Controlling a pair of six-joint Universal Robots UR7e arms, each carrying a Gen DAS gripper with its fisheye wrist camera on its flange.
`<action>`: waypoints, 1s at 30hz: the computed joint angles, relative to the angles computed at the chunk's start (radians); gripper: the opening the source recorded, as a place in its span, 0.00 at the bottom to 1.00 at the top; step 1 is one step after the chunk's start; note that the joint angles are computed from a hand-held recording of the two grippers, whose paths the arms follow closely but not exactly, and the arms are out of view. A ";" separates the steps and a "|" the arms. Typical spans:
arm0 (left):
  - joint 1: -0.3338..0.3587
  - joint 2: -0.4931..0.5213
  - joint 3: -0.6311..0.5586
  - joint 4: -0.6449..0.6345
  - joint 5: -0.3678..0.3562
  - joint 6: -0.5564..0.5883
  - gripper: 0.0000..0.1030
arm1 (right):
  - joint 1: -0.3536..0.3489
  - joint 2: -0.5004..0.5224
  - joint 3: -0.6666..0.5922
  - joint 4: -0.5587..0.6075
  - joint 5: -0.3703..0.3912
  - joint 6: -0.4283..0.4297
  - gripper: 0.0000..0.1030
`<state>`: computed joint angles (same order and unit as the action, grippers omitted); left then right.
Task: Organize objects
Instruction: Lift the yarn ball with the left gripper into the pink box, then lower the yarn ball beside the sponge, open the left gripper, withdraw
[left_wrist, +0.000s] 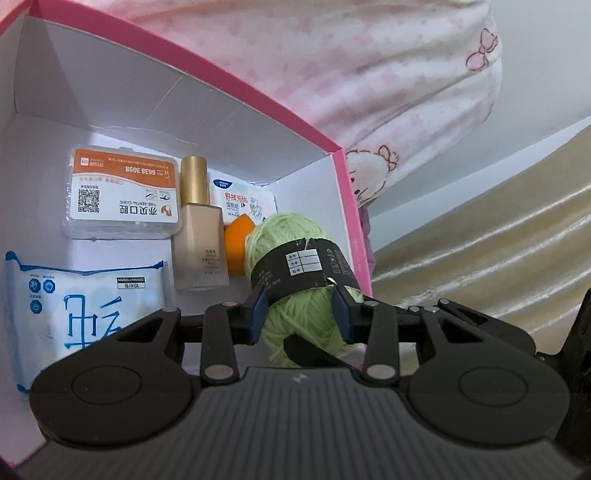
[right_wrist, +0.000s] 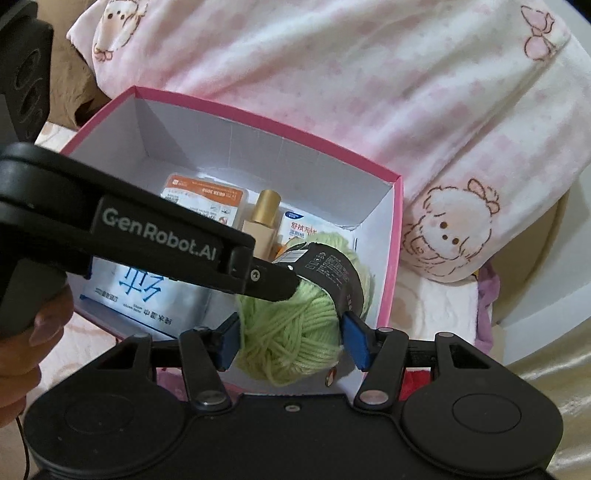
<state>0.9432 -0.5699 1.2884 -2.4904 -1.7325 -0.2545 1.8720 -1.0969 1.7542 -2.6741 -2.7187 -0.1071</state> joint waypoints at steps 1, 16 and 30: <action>-0.001 0.002 0.001 0.000 0.003 0.000 0.36 | -0.004 -0.003 0.001 0.004 0.008 -0.002 0.62; -0.024 -0.009 0.024 -0.017 0.074 0.041 0.32 | -0.017 -0.053 0.064 -0.235 0.167 -0.198 0.55; -0.019 0.006 0.000 0.021 0.044 0.007 0.27 | -0.054 -0.115 0.083 -0.136 0.241 -0.190 0.47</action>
<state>0.9243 -0.5638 1.2885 -2.4691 -1.6889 -0.2472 1.8176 -1.2118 1.8376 -2.8103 -2.4773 -0.2973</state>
